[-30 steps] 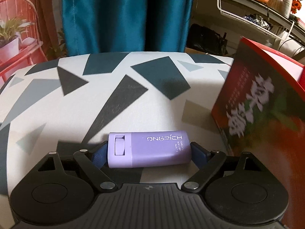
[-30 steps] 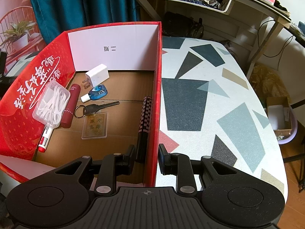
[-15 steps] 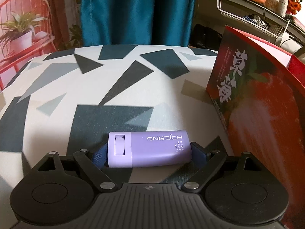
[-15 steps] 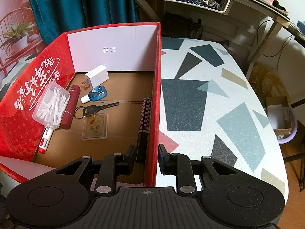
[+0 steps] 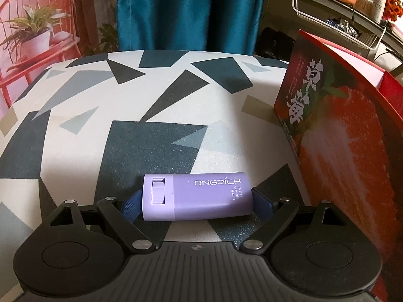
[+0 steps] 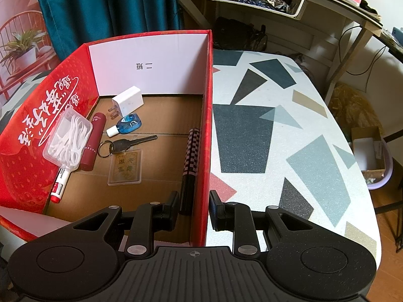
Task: Organize rigid objects
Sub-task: 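Carry the lilac cylinder with the left tool into the red box and release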
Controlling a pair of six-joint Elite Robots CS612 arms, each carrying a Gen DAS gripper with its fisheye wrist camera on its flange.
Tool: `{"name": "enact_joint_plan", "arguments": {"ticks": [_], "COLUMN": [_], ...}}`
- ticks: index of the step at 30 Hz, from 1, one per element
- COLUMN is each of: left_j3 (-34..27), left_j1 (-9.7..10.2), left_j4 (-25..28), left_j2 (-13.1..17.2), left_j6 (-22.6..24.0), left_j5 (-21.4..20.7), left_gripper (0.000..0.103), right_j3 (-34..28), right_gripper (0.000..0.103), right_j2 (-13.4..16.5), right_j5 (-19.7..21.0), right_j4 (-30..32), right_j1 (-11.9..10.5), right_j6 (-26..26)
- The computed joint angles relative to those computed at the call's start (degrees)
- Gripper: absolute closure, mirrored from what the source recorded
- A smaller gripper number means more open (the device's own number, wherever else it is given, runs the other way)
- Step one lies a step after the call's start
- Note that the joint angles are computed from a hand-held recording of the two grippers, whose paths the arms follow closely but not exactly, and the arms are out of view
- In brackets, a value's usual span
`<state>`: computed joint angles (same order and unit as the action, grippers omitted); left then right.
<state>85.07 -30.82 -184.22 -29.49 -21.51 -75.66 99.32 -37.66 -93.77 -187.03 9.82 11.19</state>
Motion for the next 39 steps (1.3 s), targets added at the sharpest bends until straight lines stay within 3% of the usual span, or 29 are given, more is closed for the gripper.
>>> {"name": "enact_joint_plan", "arguments": {"ticks": [17,26,33,39], "left_j3": [0.26,-0.58,-1.96,-2.71], "left_j1": [0.24,0.66,0.25,-1.12], "left_j4": [0.33,-1.46,-7.20,-10.84], "left_j2": [-0.49,-1.17,-2.49,-3.11], "left_j6": [-1.70,-0.15,9.73,19.05], "left_j5": [0.31,0.08,-2.54,-9.27], "left_gripper": [0.014,0.014,0.014,0.014], "right_j3": [-0.01,-0.02,-0.05,-0.02], "right_gripper": [0.079,0.079,0.079,0.079], "right_j2": [0.00,0.03,0.02,0.02], "right_j5": [0.03,0.03,0.02,0.04], "right_j4": [0.04,0.02,0.01,-0.03], "right_j1": [0.00,0.01,-0.01,0.00], "right_j6": [-0.02,-0.03,-0.06,-0.09]}}
